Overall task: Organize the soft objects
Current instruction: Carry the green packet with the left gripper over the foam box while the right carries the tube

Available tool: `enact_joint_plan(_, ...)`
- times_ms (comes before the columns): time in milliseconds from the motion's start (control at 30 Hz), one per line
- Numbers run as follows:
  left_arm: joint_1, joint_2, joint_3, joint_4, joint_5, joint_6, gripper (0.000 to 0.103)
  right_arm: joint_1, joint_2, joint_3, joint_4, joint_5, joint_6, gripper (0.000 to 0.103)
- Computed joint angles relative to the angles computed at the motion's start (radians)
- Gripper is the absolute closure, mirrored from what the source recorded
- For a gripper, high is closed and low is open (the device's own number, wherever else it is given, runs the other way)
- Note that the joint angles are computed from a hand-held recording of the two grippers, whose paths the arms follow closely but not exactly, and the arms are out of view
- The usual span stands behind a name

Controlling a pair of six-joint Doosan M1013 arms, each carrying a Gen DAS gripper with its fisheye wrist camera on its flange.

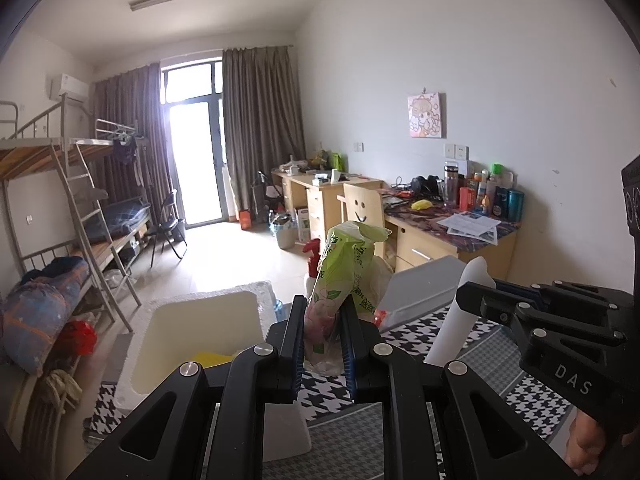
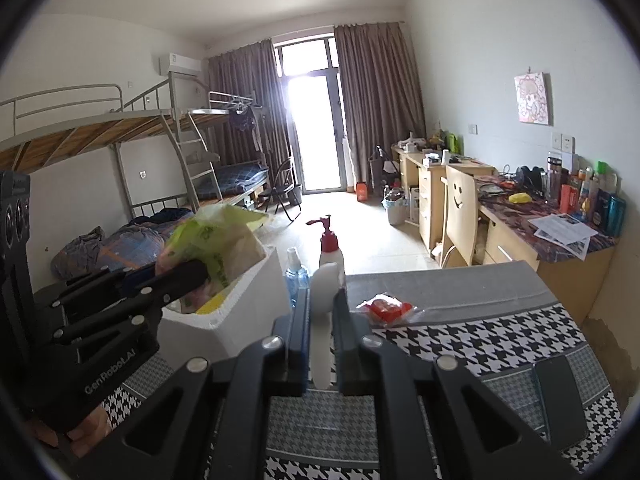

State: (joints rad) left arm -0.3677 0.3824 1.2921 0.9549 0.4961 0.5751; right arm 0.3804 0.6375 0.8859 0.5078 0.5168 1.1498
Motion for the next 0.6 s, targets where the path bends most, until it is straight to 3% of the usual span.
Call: enact_joint_plan(600, 0.022, 0.013, -0.035, 0.059, 0.082, -0.079, 0.086, 0.014, 0.067, -0.141, -0.010, 0.082, -0.006, 0.090)
